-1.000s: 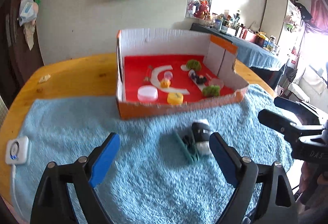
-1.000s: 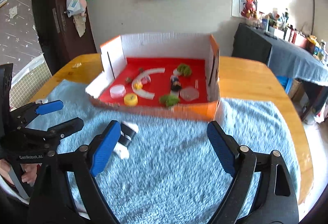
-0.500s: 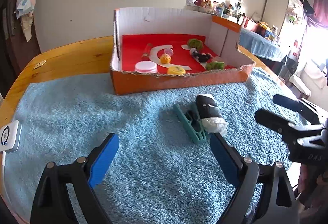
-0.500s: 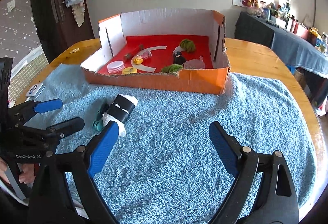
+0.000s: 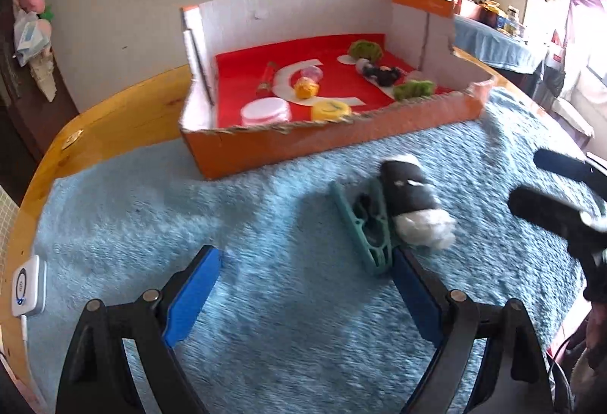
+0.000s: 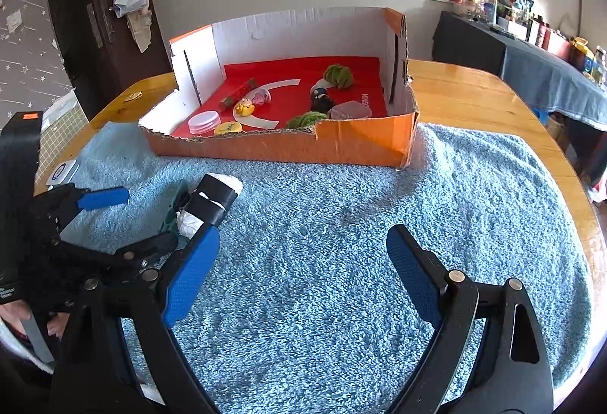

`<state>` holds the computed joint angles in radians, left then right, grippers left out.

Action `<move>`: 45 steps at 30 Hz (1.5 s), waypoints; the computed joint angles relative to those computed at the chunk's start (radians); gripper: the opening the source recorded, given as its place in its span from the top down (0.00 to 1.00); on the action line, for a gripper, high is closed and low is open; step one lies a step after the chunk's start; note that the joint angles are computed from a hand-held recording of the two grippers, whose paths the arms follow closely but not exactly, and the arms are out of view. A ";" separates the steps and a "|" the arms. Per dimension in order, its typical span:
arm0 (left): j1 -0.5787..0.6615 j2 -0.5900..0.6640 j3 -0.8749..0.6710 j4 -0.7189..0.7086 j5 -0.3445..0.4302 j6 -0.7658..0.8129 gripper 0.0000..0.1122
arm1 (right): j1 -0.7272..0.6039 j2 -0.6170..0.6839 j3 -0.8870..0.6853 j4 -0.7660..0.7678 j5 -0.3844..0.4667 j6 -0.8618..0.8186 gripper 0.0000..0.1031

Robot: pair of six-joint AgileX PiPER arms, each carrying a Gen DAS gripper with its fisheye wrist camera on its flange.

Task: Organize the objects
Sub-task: 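Grasp the white-and-black wrapped roll with the right tool while the left tool grasps the teal clothespin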

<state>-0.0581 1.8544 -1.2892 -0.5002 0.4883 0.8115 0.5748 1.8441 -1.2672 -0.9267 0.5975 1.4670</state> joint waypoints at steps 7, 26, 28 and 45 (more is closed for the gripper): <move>0.066 0.037 -0.074 -0.022 0.037 0.041 0.18 | -0.007 0.096 -0.139 0.178 -0.028 -0.265 0.13; 0.109 0.078 -0.171 -0.181 0.235 0.309 0.18 | -0.028 0.181 -0.282 0.278 0.167 -0.404 0.12; 0.096 0.085 -0.180 -0.190 0.261 0.343 0.22 | -0.046 0.139 -0.226 0.285 0.113 -0.407 0.12; 0.045 0.181 -0.316 -0.111 0.342 0.301 0.58 | -0.079 0.242 -0.374 0.470 0.053 -0.769 0.21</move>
